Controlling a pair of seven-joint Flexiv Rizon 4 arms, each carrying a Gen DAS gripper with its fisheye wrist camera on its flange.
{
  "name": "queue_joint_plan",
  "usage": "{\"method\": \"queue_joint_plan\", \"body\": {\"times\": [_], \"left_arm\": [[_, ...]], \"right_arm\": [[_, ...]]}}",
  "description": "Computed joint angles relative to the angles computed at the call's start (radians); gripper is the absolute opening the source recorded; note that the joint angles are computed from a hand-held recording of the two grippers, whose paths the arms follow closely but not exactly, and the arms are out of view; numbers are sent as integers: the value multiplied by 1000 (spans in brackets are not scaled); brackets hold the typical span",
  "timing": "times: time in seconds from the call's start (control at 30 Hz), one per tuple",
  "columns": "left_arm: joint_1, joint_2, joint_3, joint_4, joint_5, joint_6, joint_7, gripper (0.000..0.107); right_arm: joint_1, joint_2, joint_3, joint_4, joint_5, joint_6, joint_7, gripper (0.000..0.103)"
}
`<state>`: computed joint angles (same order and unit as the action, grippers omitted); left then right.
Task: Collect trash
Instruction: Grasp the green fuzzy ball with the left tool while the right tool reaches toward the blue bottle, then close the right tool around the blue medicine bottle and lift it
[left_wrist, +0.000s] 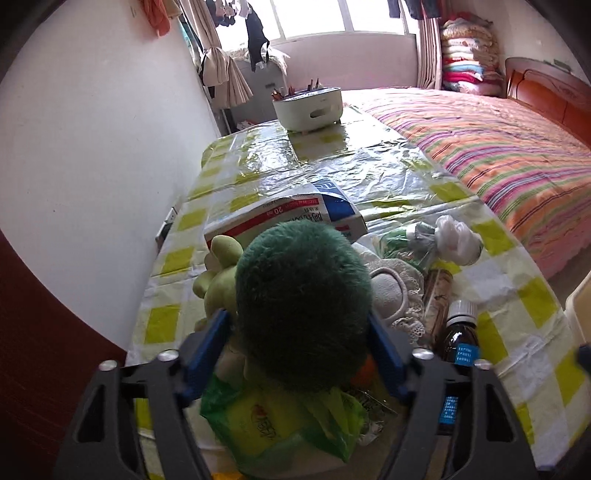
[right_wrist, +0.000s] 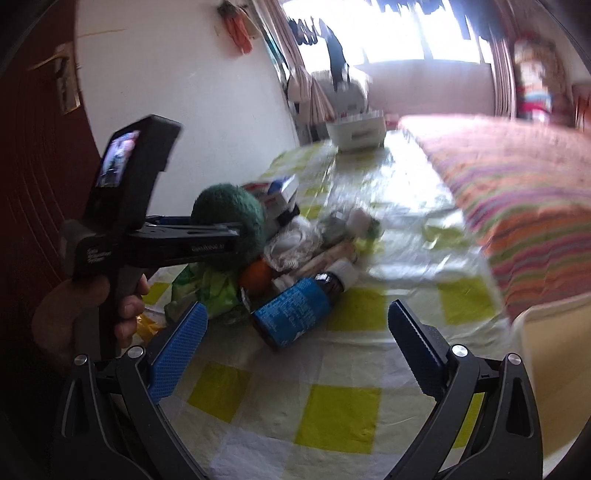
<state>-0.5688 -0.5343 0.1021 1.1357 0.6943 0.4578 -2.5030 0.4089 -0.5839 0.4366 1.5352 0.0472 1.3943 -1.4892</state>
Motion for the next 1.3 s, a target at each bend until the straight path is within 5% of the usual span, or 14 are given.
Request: {"method": "queue_joint_plan", "body": {"times": [0.07, 0.2, 0.4, 0.73, 1.03, 1.3], "left_arm": [[4, 11, 3, 20, 4, 33, -23, 63], [28, 60, 3, 93, -1, 138, -88, 59], [50, 127, 3, 170, 34, 247, -173, 54], [104, 243, -20, 319, 87, 466, -229, 54], [131, 311, -41, 382, 171, 508, -334, 54], [150, 322, -70, 391, 200, 502, -358, 54]], "right_arm": [[-52, -44, 71, -82, 60, -113, -1, 96], [-13, -82, 7, -201, 101, -298, 95, 95], [62, -149, -75, -402, 104, -618, 170, 65], [179, -301, -168, -758, 88, -1016, 246, 55], [234, -422, -206, -997, 92, -1239, 307, 61], [186, -320, -204, -796, 147, -1070, 272, 52]]}}
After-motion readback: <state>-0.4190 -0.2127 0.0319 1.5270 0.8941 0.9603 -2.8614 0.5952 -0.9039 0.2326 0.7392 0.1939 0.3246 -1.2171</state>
